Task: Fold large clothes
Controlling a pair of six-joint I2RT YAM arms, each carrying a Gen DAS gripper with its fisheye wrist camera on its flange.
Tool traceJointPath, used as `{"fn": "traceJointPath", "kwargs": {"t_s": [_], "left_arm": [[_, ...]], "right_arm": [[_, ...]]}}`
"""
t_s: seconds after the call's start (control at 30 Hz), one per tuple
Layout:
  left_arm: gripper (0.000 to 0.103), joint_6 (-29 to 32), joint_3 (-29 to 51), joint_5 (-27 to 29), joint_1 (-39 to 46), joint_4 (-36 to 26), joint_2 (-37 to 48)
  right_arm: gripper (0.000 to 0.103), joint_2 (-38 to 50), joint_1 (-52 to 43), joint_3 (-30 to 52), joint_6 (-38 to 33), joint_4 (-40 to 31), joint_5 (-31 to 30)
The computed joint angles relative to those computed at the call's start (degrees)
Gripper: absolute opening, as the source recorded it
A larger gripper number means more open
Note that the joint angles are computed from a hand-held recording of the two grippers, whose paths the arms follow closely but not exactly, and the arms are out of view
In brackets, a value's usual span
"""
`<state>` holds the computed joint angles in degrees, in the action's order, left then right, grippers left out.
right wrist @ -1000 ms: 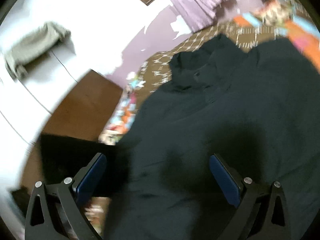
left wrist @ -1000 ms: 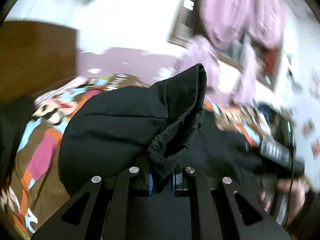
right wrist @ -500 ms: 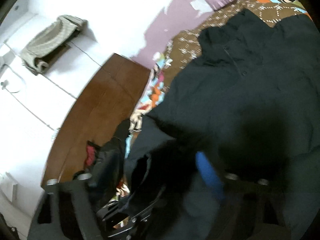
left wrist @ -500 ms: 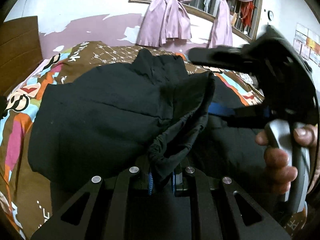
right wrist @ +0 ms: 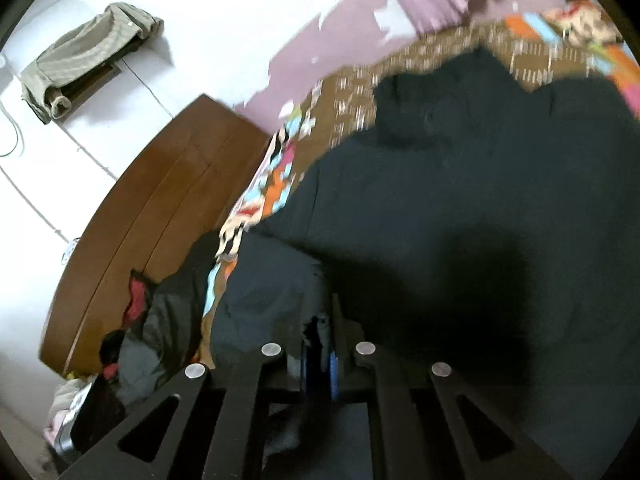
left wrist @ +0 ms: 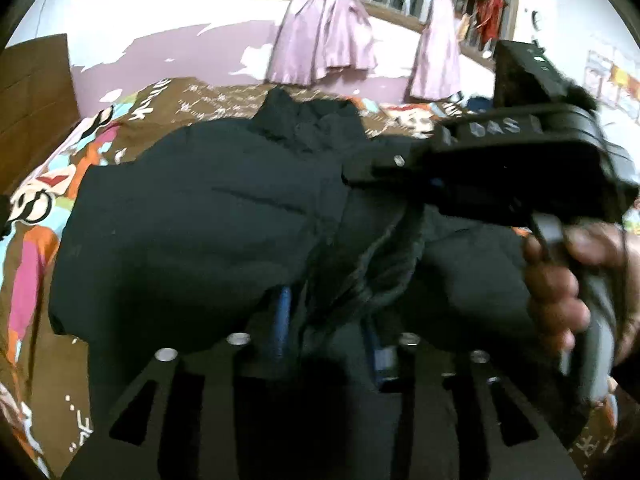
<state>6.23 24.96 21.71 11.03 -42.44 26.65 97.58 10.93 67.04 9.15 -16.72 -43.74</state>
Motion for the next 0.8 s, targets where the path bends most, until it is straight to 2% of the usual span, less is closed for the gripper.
{"fn": "traceJointPath", "kwargs": {"t_s": [0.07, 0.13, 0.23, 0.3, 0.37, 0.4, 0.47, 0.63, 0.7, 0.77, 0.8], "left_arm": [[0.050, 0.87, 0.35, 2.58, 1.98, -0.05, -0.57], [0.051, 1.52, 0.55, 4.55, 4.57, 0.67, -0.75], [0.051, 2.46, 1.24, 6.55, 8.45, 2.21, 1.96], [0.051, 2.91, 1.83, 7.58, 10.47, 2.68, 3.58], [0.051, 2.46, 1.90, 6.48, 11.48, 4.20, 5.23], [0.051, 1.63, 1.71, 3.95, 11.02, 5.46, 5.60], [0.051, 1.19, 1.26, 1.52, 11.25, 7.17, 6.04], [0.051, 0.10, 3.35, 0.37, 13.00, 10.55, 13.25], [0.051, 0.43, 4.83, 1.63, 14.46, 12.22, 16.87], [0.051, -0.72, 8.00, 0.55, 13.77, 13.95, 21.78], [0.051, -0.98, 9.49, 0.12, 13.32, 14.83, 23.88]], "right_arm": [[0.007, -0.94, -1.78, 1.47, -0.89, -0.05, 2.03], [0.006, -1.80, -3.78, 3.06, -2.40, 0.21, 6.14], [0.006, -4.30, -5.16, 2.51, -5.72, 3.88, 17.94], [0.006, -4.39, -6.72, 2.56, -6.37, 5.84, 22.98], [0.006, -3.86, -7.87, 2.97, -7.40, 7.34, 27.86], [0.006, -3.46, -8.32, 3.03, -8.03, 8.05, 29.64], [0.006, -2.27, -9.17, 3.43, -9.17, 8.61, 31.57], [0.006, 1.01, -8.59, 2.86, -11.15, 9.40, 34.73], [0.009, 3.05, -8.76, 3.56, -11.44, 8.07, 34.33], [0.022, 3.86, -8.31, 3.83, -11.00, 7.63, 35.64], [0.045, 3.77, -7.84, 3.22, -10.73, 8.45, 37.04]]}}
